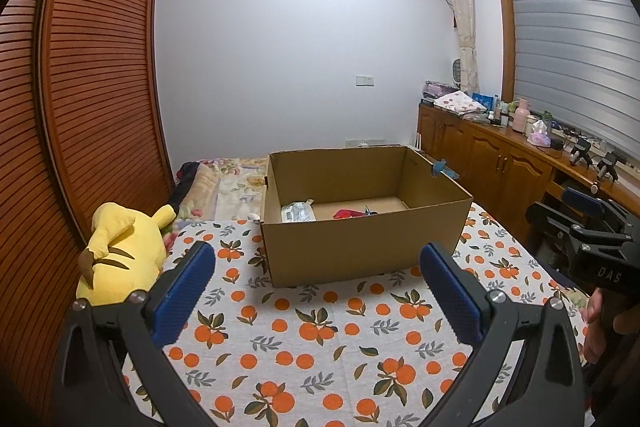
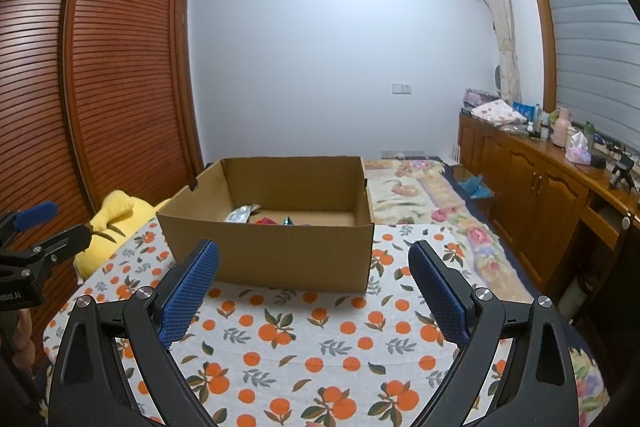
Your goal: Organize snacks
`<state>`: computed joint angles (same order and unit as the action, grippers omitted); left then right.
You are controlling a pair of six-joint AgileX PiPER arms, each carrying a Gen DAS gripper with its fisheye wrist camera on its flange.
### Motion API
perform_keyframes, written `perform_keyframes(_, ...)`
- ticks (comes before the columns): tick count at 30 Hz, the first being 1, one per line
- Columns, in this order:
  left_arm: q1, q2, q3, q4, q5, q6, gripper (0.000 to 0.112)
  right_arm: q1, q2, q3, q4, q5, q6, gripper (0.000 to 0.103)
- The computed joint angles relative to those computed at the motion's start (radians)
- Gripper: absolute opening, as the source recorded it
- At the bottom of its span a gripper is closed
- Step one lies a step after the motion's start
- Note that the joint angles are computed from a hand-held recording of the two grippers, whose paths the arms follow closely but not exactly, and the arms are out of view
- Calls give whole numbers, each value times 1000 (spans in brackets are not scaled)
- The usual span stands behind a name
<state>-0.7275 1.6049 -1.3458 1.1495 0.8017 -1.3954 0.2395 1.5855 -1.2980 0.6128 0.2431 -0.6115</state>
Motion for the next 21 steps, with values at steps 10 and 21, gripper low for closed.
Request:
perform_keyframes(10,3,-5,3,0,-2,2,103,0,0,1,2,-3,-5,97)
perform_keyframes(21,5,-5,-4,-8,-3,12,103,1,-1,2,-1,-3,-2,97)
